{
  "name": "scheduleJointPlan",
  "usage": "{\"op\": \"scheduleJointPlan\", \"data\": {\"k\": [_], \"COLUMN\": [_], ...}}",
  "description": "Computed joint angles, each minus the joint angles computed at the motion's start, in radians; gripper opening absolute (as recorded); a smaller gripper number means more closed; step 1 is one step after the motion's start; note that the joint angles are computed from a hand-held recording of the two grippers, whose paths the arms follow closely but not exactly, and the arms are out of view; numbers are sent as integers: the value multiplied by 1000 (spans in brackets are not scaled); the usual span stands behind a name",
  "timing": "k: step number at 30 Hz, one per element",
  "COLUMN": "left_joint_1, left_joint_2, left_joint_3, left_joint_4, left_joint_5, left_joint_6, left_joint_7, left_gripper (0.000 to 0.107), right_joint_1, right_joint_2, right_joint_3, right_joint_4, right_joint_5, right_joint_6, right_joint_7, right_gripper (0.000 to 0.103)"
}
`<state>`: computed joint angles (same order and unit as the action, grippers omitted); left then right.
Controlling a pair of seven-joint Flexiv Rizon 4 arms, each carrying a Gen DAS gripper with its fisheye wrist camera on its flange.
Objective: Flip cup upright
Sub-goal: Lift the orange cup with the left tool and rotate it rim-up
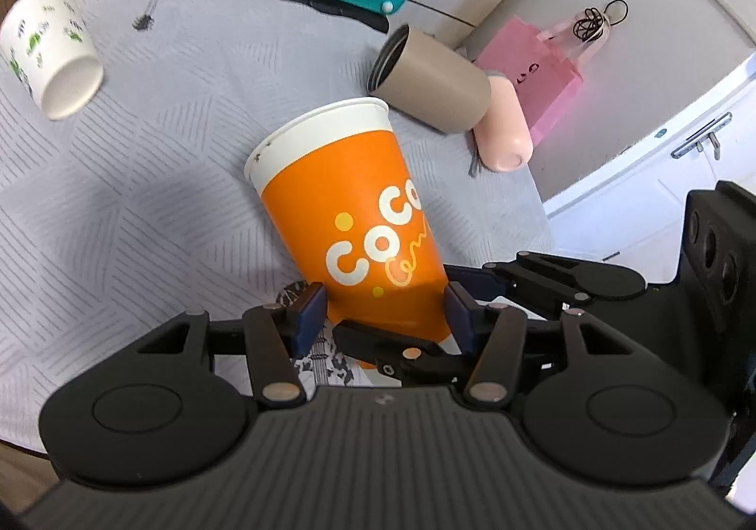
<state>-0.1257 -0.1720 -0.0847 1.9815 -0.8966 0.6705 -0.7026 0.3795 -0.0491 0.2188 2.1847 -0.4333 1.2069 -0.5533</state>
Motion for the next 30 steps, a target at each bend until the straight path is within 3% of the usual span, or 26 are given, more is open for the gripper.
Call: {"op": "scheduleJointPlan", "data": {"k": [7,11,13,15,17,25,28,30], "left_joint_1": [-22,-14,-11,2,13,23,27,23], "left_joint_2": [-21,-28,-33,-45,-57,-117,-140,-146], "left_joint_3": [-20,-21,-21,-24,-25,-34,-48,-56], "left_joint_4": [4,0,-2,-12,-22,-67,-81,-80], "left_joint_5": [-18,-31,-40,-64,-90,-90,-109,-125], "left_joint_6": [77,69,69,31,-2,-15,-23,-5], "left_joint_7": [45,70,68,79,85,19,1,15], "left_gripper": [55,66,70,74,79,79,79,77], "right_joint_1": [-14,-18,-20,-16,-19,-28,-38,-38], "right_joint_2": [-8,-13,-23,-16,-16,-38,-51,-55], "right_joint_3": [-9,12,30,16,21,11,13,12], "right_joint_4": [32,3,-37,-34,-61,-158,-178,-180], "right_joint_5": [49,162,272,236,286,410,471,482], "right_joint_6": [71,46,2,-10,-39,-166,-164,-156], "right_joint_7": [63,-72,-223,-226,-313,-476,-516,-514], "right_gripper": [71,73,84,85,85,85,76,76]}}
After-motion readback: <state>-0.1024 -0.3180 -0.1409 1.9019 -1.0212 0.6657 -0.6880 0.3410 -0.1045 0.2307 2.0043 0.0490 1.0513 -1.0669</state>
